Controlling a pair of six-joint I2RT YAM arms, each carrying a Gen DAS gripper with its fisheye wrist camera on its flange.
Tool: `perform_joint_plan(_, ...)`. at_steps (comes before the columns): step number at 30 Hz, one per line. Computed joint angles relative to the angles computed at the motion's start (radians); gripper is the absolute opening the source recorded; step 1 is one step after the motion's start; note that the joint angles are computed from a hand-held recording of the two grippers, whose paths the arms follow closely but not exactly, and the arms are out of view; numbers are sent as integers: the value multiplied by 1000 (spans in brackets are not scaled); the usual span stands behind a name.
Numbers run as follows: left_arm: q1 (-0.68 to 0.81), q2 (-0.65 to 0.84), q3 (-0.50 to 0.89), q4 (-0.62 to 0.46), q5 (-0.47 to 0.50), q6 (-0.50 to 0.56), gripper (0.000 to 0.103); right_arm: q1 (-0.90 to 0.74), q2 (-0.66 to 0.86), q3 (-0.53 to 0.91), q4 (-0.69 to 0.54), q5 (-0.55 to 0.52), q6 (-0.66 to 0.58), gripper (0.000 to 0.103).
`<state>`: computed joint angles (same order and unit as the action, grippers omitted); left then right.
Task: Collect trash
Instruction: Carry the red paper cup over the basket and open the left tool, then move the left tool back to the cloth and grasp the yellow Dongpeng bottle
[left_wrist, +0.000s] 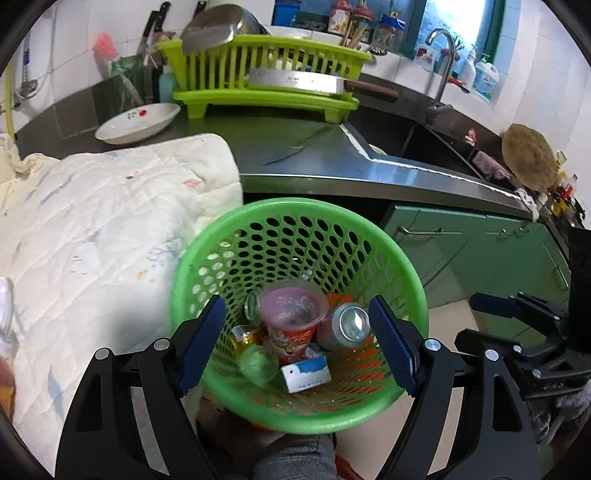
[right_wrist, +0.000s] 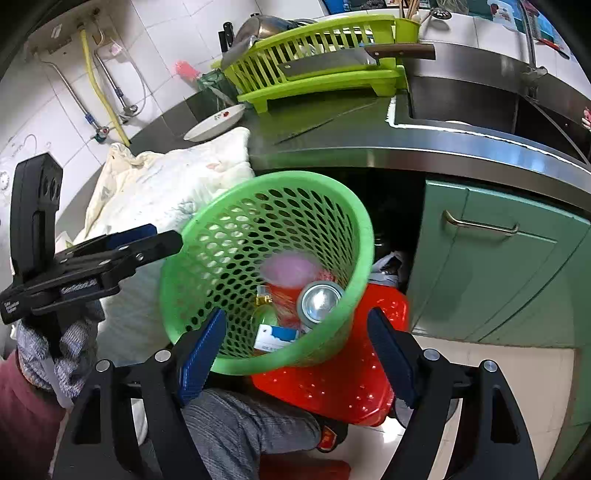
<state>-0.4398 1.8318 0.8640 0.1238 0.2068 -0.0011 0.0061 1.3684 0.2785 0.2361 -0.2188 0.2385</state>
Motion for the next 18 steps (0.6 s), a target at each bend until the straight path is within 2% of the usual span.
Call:
perform_joint_plan(11, 117, -277, -226, -1, 2, 34, 79, 155, -53, 31, -37, 67, 63, 75)
perform_joint_plan(18, 290, -480, -345, -63, 48, 109, 79, 301, -3, 103, -43, 113, 106, 75)
